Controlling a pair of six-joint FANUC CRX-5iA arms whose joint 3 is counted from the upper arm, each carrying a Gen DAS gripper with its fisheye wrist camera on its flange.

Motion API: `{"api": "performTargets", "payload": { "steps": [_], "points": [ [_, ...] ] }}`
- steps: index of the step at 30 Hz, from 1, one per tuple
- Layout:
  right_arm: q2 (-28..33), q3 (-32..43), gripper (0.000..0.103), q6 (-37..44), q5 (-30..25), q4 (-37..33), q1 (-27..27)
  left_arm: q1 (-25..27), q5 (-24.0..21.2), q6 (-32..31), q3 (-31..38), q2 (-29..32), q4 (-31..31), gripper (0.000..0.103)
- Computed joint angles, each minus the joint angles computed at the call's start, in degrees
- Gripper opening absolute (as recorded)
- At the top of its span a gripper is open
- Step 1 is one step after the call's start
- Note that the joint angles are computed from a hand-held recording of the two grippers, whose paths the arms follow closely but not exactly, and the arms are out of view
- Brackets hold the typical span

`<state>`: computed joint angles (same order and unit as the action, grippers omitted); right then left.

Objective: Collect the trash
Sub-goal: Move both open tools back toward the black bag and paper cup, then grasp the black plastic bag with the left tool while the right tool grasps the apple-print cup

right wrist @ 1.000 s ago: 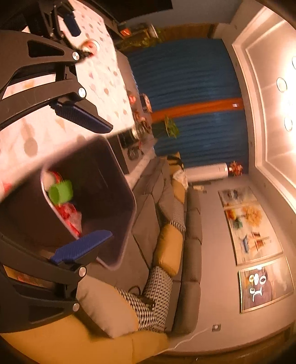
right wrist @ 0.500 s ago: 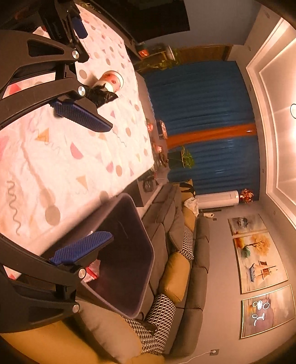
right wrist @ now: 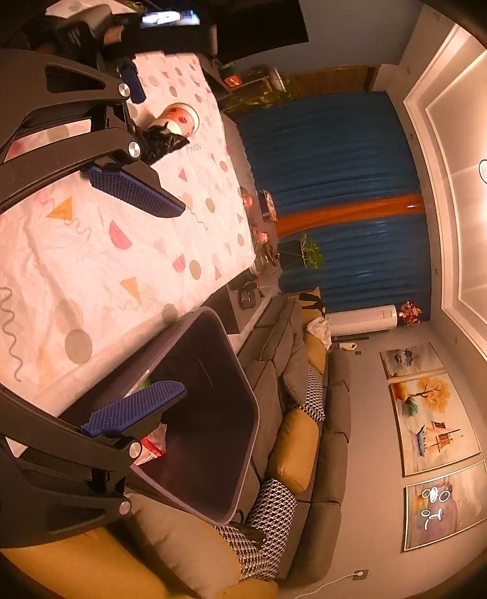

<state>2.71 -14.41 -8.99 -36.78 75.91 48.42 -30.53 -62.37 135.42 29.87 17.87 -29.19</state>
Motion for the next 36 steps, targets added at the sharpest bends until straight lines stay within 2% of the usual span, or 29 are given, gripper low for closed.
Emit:
{"api": "performTargets", "payload": {
  "steps": [2,4,6,8,12,16,20,25,31,34,36],
  "points": [
    [-0.01,-0.08,0.086,0.25,0.42,-0.16,-0.37,0.92,0.56,-0.93,0.0,0.44,1.88,0.086],
    [0.11,-0.08,0.086,0.53,0.71,-0.28,-0.6,1.74,0.71,-2.63,0.03,1.0,3.94,0.074],
    [0.41,0.12,0.086,0.89,1.05,-0.55,-0.67,2.4,0.27,-5.02,0.14,1.59,6.01,0.053],
    [0.61,0.27,0.086,1.18,1.2,-0.72,-0.67,3.28,2.07,-6.03,-1.34,0.91,8.31,0.044],
    [0.88,0.62,0.086,1.86,1.04,-1.7,-0.27,2.62,2.82,-6.56,-2.35,-0.03,7.31,0.027],
    [0.95,1.23,0.086,3.43,0.45,-2.56,0.37,2.26,4.03,-5.92,-4.76,-2.44,7.33,0.023],
    [1.42,2.15,0.086,4.82,0.38,-3.08,1.12,1.31,4.45,-3.57,-8.13,-7.02,4.63,0.023],
    [3.76,5.07,0.086,8.58,1.98,-4.8,2.41,-1.0,-1.53,3.42,-10.49,-12.15,-4.27,0.023],
    [10.08,12.99,0.087,21.03,5.94,-12.38,4.52,-1.57,-9.79,10.33,-12.16,-15.63,-11.79,0.023],
    [15.16,19.77,0.088,29.77,6.73,-18.41,5.38,0.16,-10.06,13.49,-14.13,-17.85,-12.13,0.023],
    [17.8,23.76,0.089,35.87,6.77,-23.44,5.83,1.85,-8.08,14.93,-16.19,-19.66,-10.79,0.023]
  ]
}}
